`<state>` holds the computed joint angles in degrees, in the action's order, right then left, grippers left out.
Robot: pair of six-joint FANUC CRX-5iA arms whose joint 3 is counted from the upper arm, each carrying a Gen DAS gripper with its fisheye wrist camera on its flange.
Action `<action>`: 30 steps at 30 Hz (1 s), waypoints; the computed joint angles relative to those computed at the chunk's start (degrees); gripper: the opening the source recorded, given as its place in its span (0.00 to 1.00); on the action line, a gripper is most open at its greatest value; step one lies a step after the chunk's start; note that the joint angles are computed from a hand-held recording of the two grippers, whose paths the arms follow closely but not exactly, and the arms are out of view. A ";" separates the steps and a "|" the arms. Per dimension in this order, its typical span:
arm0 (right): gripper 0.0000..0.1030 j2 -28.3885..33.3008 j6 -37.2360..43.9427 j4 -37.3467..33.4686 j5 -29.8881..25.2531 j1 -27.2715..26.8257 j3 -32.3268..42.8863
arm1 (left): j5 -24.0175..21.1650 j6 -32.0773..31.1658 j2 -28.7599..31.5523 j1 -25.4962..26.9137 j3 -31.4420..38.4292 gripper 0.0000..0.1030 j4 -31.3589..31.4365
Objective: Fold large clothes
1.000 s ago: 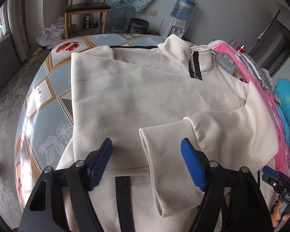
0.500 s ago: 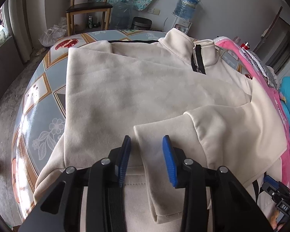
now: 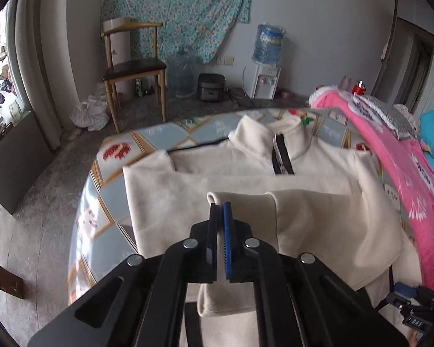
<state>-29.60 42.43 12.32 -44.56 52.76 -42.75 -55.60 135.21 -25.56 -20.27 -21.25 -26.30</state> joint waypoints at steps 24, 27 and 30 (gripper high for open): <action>0.45 0.25 0.77 -0.41 -0.51 -0.73 0.20 | 2.98 -10.03 -6.83 23.41 -13.80 0.11 13.68; 0.45 0.28 0.28 0.46 -0.89 -0.29 0.20 | 4.52 -13.17 -9.63 25.01 -15.20 0.16 16.54; 0.46 -0.45 -0.84 1.97 -0.75 0.43 -0.29 | 5.05 -21.44 -9.50 27.43 -16.78 0.39 23.37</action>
<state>-30.05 41.59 14.29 -45.31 53.19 -43.04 -50.55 113.77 -35.06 7.16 -38.03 -2.94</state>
